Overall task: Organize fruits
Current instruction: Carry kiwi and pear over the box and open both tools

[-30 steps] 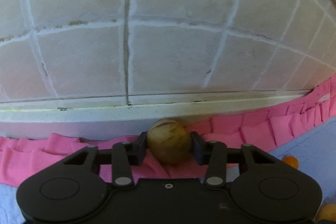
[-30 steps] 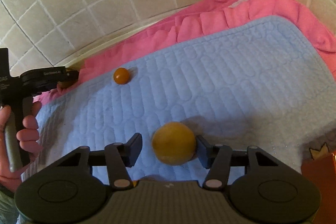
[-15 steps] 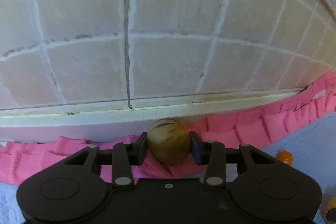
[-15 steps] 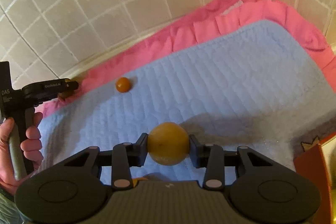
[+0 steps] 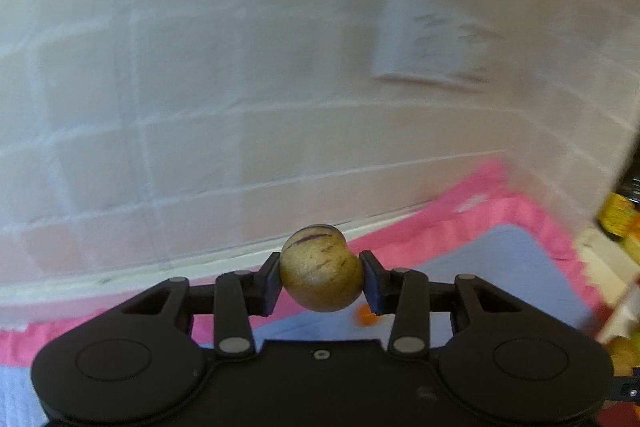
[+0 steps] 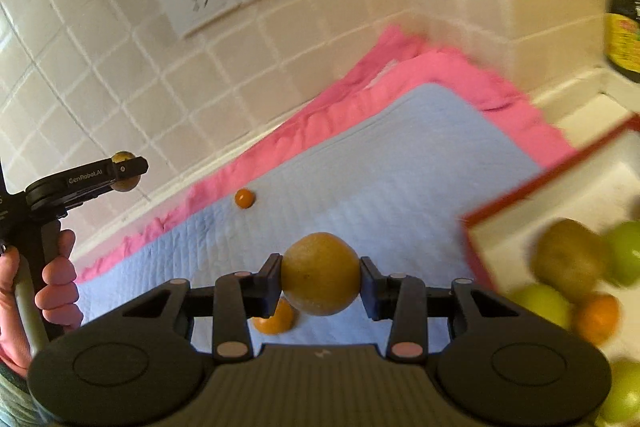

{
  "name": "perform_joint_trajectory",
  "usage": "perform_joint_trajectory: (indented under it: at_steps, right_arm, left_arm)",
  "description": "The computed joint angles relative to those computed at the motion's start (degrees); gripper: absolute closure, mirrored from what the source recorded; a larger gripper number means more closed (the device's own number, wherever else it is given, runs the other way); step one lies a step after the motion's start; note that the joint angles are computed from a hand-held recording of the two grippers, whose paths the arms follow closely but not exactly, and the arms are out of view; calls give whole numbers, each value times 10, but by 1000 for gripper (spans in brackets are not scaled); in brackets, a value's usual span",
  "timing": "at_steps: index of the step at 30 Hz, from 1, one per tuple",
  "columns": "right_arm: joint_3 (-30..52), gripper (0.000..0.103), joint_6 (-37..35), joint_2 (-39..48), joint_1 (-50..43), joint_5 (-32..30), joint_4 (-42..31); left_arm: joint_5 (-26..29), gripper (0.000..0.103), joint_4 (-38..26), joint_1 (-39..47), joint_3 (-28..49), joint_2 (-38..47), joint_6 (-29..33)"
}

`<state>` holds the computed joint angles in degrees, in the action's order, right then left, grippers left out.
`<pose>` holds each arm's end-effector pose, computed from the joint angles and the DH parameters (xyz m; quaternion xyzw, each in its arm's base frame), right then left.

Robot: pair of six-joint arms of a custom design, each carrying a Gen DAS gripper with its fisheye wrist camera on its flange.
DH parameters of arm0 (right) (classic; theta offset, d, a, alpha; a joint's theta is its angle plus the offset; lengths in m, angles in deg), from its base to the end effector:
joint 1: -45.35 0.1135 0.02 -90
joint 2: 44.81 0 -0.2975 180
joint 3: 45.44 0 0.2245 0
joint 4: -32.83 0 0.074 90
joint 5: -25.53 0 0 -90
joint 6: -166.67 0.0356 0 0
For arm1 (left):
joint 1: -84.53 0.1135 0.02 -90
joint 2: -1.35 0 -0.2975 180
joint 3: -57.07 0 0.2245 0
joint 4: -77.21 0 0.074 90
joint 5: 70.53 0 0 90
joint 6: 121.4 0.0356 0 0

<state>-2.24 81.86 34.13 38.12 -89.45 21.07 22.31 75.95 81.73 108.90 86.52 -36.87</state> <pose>0.2171 -0.0124 0.1960 0.0205 0.9131 0.1952 0.3574 0.2723 -0.0151 0.2243 -0.0091 0.8851 -0.0554 0.4619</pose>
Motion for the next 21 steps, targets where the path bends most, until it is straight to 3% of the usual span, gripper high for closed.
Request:
perform_joint_trajectory:
  at_steps: [6,11,16,21]
  right_arm:
    - [-10,61,-140,-127,-233,-99,-156]
    - [23,61,-339,-119,-480,-154,-285]
    - [77,61,-440,-36,-621,-141,-318]
    - [109,61,-458,7,-656,-102,-309]
  left_arm:
    - [-30,54,-35,-170,45,-23,-20]
    - [-51,54,-20,-321,110,55,-36]
    - [-33,54,-45,-406,218,155,-46]
    - [-11,54,-74,-469,318,251,-46]
